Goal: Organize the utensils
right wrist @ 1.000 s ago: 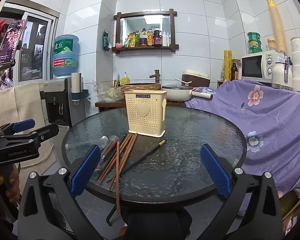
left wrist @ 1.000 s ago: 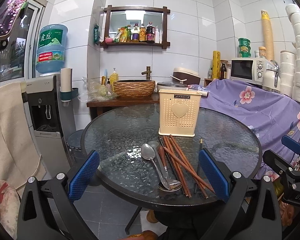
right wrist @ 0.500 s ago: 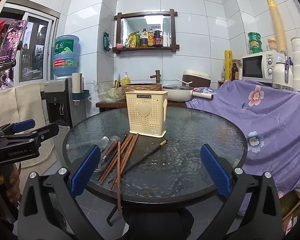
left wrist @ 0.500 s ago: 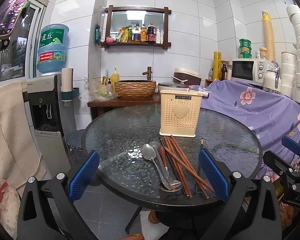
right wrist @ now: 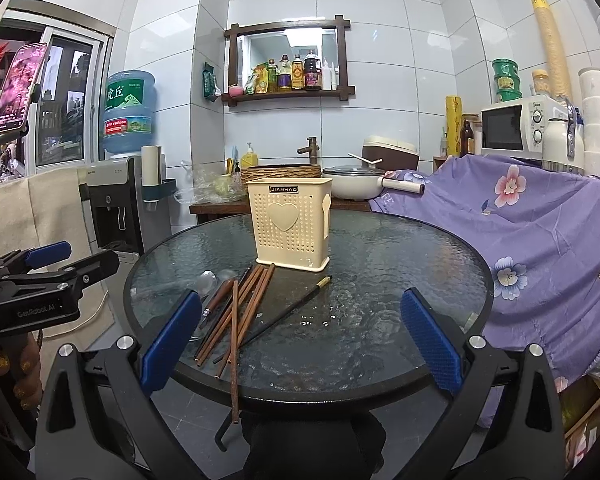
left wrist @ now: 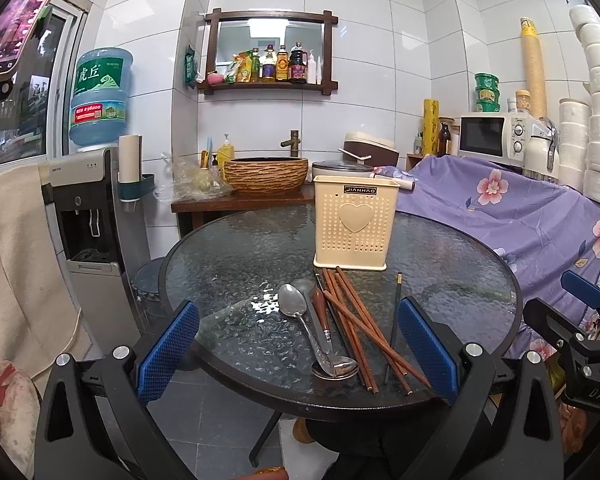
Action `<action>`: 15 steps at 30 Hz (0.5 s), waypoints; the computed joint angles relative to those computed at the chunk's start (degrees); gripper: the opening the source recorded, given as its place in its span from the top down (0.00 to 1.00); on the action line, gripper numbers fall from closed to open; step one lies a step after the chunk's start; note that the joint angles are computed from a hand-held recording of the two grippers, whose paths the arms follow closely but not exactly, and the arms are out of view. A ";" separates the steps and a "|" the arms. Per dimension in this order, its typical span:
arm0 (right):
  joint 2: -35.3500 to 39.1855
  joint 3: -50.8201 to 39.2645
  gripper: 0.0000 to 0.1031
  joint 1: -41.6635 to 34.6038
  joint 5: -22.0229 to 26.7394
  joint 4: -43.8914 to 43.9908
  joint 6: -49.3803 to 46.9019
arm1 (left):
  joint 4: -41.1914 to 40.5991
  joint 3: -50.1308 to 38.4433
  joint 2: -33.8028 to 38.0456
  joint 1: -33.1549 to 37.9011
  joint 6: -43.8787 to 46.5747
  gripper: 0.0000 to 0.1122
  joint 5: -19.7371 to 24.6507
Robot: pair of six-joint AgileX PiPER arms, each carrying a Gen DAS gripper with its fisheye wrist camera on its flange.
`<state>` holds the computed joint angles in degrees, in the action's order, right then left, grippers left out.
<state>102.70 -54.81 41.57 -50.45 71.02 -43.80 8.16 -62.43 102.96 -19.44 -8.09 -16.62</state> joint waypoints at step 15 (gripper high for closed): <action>-0.14 -0.30 0.05 -0.70 1.00 0.70 -0.72 | 1.02 -0.39 0.38 0.08 -0.99 0.14 0.69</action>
